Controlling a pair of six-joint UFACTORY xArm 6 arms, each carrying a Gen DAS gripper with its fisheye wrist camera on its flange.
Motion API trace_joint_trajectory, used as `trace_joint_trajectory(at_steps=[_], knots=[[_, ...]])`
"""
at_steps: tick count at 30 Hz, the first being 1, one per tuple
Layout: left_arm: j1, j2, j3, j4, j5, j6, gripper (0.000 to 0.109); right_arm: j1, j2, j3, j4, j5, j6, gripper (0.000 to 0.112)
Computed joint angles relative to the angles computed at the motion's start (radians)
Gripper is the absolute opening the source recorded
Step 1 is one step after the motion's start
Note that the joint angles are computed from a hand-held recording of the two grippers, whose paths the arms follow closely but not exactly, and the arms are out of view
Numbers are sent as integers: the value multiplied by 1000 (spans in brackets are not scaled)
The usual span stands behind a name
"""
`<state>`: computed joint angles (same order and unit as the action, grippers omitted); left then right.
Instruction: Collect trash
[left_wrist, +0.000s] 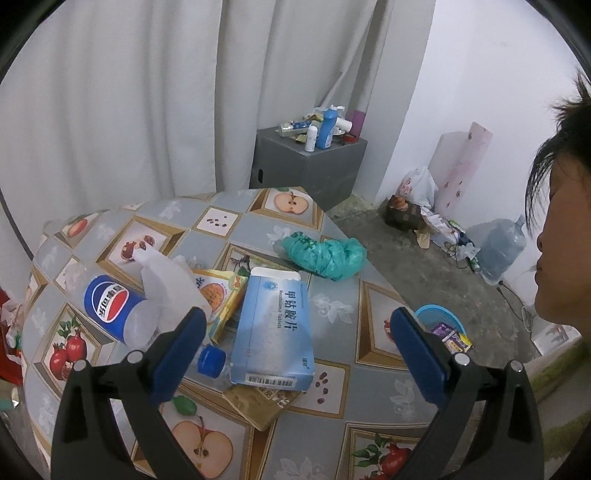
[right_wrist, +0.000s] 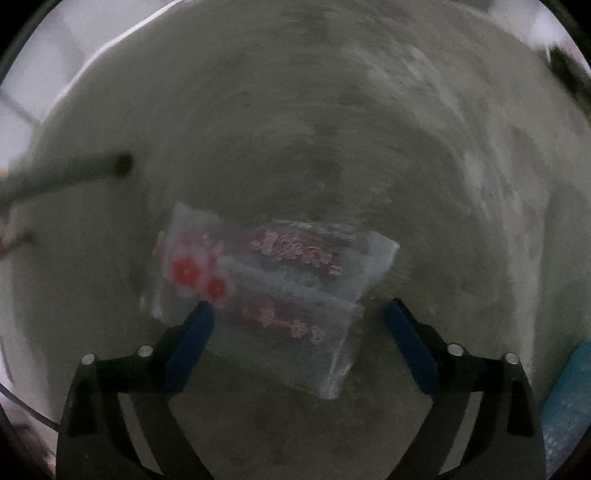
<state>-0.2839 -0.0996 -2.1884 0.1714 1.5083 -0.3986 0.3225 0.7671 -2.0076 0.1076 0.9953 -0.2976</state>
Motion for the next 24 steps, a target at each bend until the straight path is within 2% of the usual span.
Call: trace_joint_trajectory(at_steps=[3, 4, 7, 9, 12, 15, 17, 24], knots=[[-5, 2, 0, 7, 0, 5, 98, 9, -52, 90, -12, -71, -34, 49], [-6, 2, 2, 9, -3, 7, 98, 12, -66, 114, -30, -93, -36, 32], [-14, -5, 15, 14, -11, 5, 98, 24, -99, 180, -120, -158, -36, 8], [-20, -6, 13, 14, -9, 0, 98, 24, -105, 190, -121, -157, -45, 5], [-40, -10, 3, 31, -12, -3, 98, 5, -91, 128, -69, -88, -61, 0], [-65, -19, 0, 52, -22, -2, 98, -46, -77, 45, 79, -1, -66, 0], [-84, -24, -3, 65, -23, -8, 98, -80, -109, 48, 162, 25, -60, 0], [-138, -103, 84, 92, -100, -47, 98, -188, -452, 334, 371, -102, -139, 0]])
